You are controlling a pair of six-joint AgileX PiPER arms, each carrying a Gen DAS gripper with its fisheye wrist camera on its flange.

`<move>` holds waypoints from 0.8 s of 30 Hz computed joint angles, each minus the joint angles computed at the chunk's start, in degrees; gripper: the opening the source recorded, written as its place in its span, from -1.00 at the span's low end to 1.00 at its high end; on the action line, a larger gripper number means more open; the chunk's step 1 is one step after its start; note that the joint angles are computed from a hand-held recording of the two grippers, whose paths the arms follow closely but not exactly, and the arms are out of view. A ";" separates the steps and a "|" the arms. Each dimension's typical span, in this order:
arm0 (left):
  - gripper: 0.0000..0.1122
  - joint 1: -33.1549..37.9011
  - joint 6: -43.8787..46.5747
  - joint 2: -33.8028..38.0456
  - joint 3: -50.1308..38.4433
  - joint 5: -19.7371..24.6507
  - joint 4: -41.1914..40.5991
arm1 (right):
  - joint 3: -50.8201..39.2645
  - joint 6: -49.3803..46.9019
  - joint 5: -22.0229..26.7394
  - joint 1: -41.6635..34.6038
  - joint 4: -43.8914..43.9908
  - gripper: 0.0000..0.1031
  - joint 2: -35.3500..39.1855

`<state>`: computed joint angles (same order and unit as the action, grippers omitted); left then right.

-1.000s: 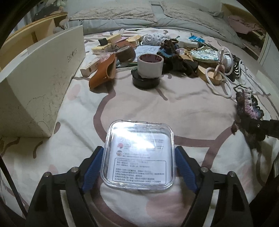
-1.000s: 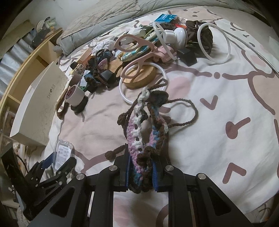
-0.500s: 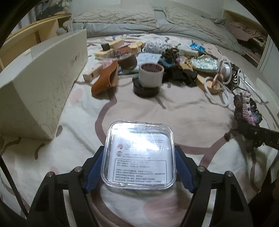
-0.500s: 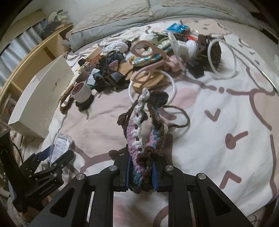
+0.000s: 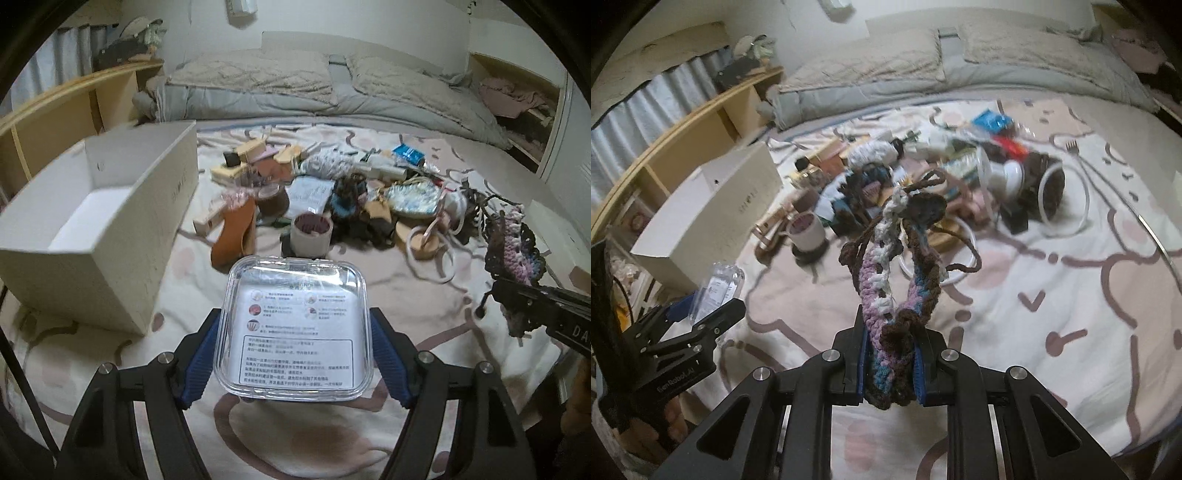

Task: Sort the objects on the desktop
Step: 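Lift the pouch with the right gripper while the left gripper lifts the clear case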

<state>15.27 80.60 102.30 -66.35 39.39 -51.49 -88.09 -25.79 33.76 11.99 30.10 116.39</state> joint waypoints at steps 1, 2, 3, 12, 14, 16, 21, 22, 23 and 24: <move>0.35 0.05 0.22 -0.74 0.21 0.08 -0.17 | 0.24 -0.42 0.02 -0.03 0.20 -0.61 -0.69; 0.35 0.09 0.17 -1.48 0.14 0.50 -0.12 | 0.35 -0.70 0.13 -0.06 0.32 -0.61 -1.30; 0.35 0.10 -0.25 -2.07 -0.12 1.05 0.19 | 0.21 -1.05 0.49 -0.17 0.57 -0.61 -1.75; 0.35 1.40 -3.76 -5.92 -3.07 5.70 2.59 | -0.34 -3.76 3.15 -0.24 0.69 -0.61 -7.07; 0.35 1.45 -6.37 -6.20 -4.85 7.37 3.73 | -1.57 -3.95 4.95 -0.34 1.08 -0.61 -7.62; 0.35 1.26 -9.09 -6.36 -6.97 9.23 5.18 | -3.87 -3.12 7.98 -0.67 1.61 -0.61 -7.37; 0.35 0.50 -15.51 -6.22 -13.40 14.12 8.57 | -8.19 2.16 10.52 0.41 -1.93 -0.61 -7.46; 0.35 0.25 -17.08 -5.86 -14.99 15.16 9.35 | -9.64 2.89 11.39 0.59 -2.70 -0.61 -7.27; 0.35 -0.06 -19.13 -5.31 -17.12 16.61 10.36 | -10.89 3.34 12.15 0.70 -3.16 -0.61 -7.02; 0.35 -0.54 -21.58 -5.01 -18.78 17.29 11.55 | -13.29 4.10 13.65 0.82 -3.85 -0.61 -6.35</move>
<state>14.73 59.02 97.29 -85.13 56.68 -39.94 -101.38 -21.69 47.41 12.82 26.25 110.04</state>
